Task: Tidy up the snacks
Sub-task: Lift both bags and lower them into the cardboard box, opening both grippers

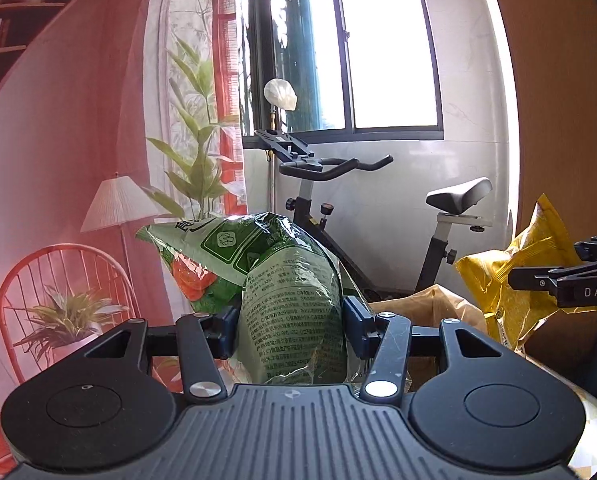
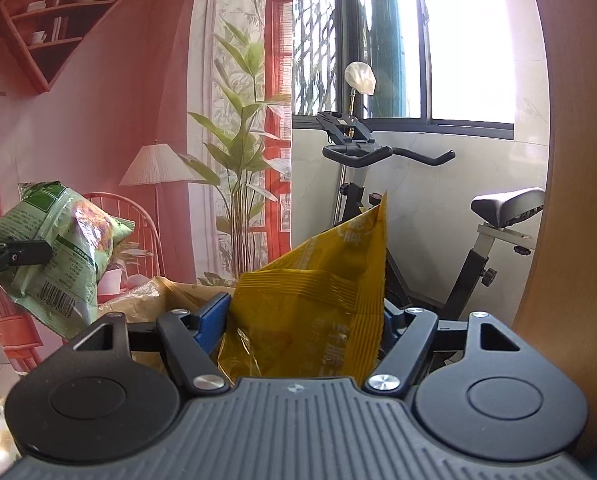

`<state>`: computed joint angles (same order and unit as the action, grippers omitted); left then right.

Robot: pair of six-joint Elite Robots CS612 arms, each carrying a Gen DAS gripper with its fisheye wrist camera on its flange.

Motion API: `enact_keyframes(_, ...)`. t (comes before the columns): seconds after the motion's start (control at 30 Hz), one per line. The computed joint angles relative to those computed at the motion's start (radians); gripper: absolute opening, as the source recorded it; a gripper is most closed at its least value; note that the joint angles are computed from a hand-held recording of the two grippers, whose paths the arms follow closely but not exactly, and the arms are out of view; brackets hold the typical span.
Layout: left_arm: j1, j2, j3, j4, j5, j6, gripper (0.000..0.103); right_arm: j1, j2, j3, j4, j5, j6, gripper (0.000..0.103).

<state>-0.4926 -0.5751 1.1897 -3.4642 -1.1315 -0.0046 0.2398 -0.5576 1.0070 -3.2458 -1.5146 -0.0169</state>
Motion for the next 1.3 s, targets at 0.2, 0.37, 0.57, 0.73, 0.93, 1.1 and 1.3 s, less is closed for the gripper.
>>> enact_keyframes(0.2, 0.016, 0.075, -0.169, 0.220, -0.024, 0.023, 0.055, 0.007, 0.106, -0.192, 0.152, 0.010, -0.033, 0.074)
enact_keyframes(0.37, 0.027, 0.111, -0.233, 0.367, -0.037, -0.024, 0.058, 0.014, 0.163, -0.289, 0.307, -0.002, -0.036, 0.074)
enact_keyframes(0.57, 0.049, 0.109, -0.225, 0.429, -0.102, -0.144, 0.081, 0.012, 0.170, -0.310, 0.402, 0.001, 0.002, 0.083)
enact_keyframes(0.73, 0.051, 0.087, -0.182, 0.393, -0.104, -0.178, 0.085, 0.007, 0.144, -0.270, 0.383, 0.004, 0.025, 0.092)
enact_keyframes(0.93, 0.038, 0.039, -0.095, 0.305, -0.067, -0.186, 0.086, 0.003, 0.097, -0.184, 0.314, 0.019, 0.059, 0.092)
enact_keyframes(1.1, 0.022, -0.001, -0.023, 0.252, 0.002, -0.213, 0.090, 0.005, 0.050, -0.099, 0.257, 0.029, 0.057, 0.094)
enact_keyframes(1.3, 0.008, -0.055, 0.088, 0.190, 0.051, -0.231, 0.090, 0.008, -0.005, 0.014, 0.167, 0.065, 0.062, 0.099)
